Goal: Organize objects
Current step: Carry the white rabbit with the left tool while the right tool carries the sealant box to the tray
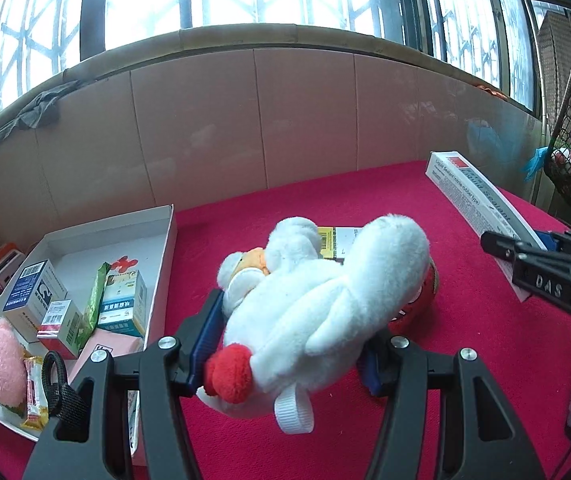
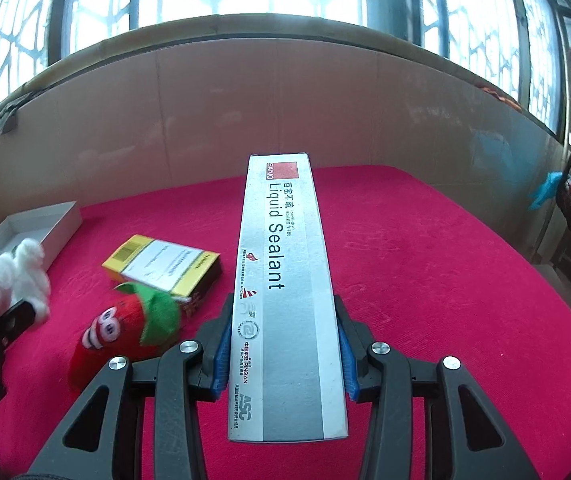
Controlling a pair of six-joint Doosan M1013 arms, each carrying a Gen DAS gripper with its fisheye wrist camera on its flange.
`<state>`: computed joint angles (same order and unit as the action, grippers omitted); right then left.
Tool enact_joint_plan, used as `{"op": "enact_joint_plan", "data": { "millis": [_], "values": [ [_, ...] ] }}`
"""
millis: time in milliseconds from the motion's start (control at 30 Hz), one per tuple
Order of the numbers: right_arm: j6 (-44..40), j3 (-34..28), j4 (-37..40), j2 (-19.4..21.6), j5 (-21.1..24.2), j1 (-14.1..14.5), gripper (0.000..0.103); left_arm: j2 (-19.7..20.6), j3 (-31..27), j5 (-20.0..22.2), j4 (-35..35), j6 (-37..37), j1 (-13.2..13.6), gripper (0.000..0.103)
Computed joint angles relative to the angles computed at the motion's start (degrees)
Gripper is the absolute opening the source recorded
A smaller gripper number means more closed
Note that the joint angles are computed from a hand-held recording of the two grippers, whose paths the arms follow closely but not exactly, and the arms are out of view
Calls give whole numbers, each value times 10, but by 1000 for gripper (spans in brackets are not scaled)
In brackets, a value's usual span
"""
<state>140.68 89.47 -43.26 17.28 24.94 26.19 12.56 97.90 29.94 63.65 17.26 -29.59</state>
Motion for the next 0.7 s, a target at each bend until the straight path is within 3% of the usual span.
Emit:
{"op": "enact_joint_plan", "data": {
  "millis": [700],
  "values": [
    [-34, 14, 22, -10, -11, 29, 46, -15, 19, -11, 22, -38, 4, 57]
  ]
}}
